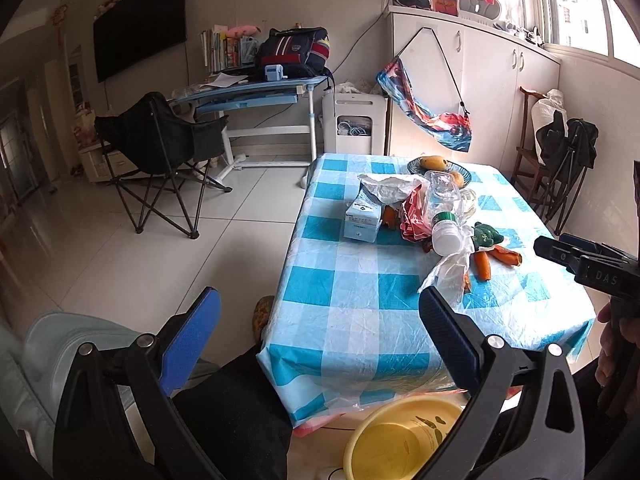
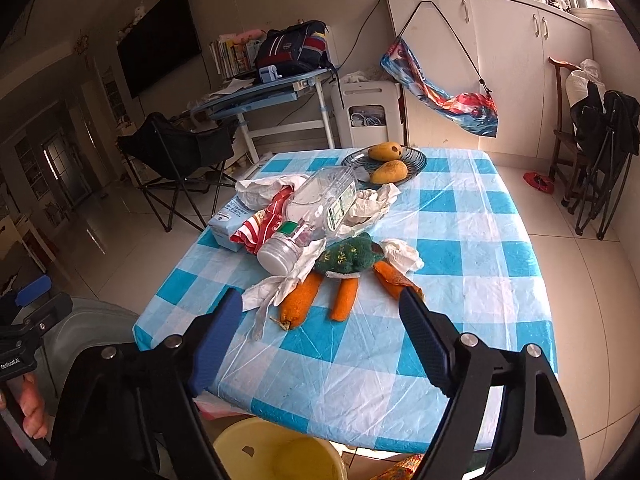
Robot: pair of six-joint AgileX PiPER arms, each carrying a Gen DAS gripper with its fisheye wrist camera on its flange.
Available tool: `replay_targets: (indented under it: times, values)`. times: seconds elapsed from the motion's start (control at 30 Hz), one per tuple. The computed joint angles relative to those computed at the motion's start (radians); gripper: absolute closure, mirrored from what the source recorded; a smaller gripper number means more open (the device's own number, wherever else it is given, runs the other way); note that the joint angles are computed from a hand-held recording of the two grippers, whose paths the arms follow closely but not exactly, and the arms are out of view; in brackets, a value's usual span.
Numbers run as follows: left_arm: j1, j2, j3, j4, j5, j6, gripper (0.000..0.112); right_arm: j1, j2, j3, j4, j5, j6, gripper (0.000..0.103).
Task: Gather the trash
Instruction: 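Move the right tool toward the clear plastic bottle on the table, then grasp the clear plastic bottle with the right tool while the left tool grasps the milk carton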
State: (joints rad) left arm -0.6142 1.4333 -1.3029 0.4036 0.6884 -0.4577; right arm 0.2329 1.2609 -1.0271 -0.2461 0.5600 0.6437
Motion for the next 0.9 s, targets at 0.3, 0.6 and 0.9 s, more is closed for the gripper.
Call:
replay_targets:
  times: [0.3, 0.6, 0.9]
  values:
    - [0.023, 0.246, -0.225, 0.036, -0.005, 0.004, 0.016, -0.174, 0.260, -0.212, 0.550, -0.025, -0.446, 0.026]
    - [0.039, 0.471, -0.464, -0.015, 0.037, 0.068, 0.016, -0.101, 0.614, -0.642, 0.257, 0.181, -0.126, 0.026]
    - [0.035, 0.750, -0.846, -0.071, 0.159, 0.213, 0.016, -0.190, 0.614, -0.587, 0.388, 0.166, -0.282, 0.038]
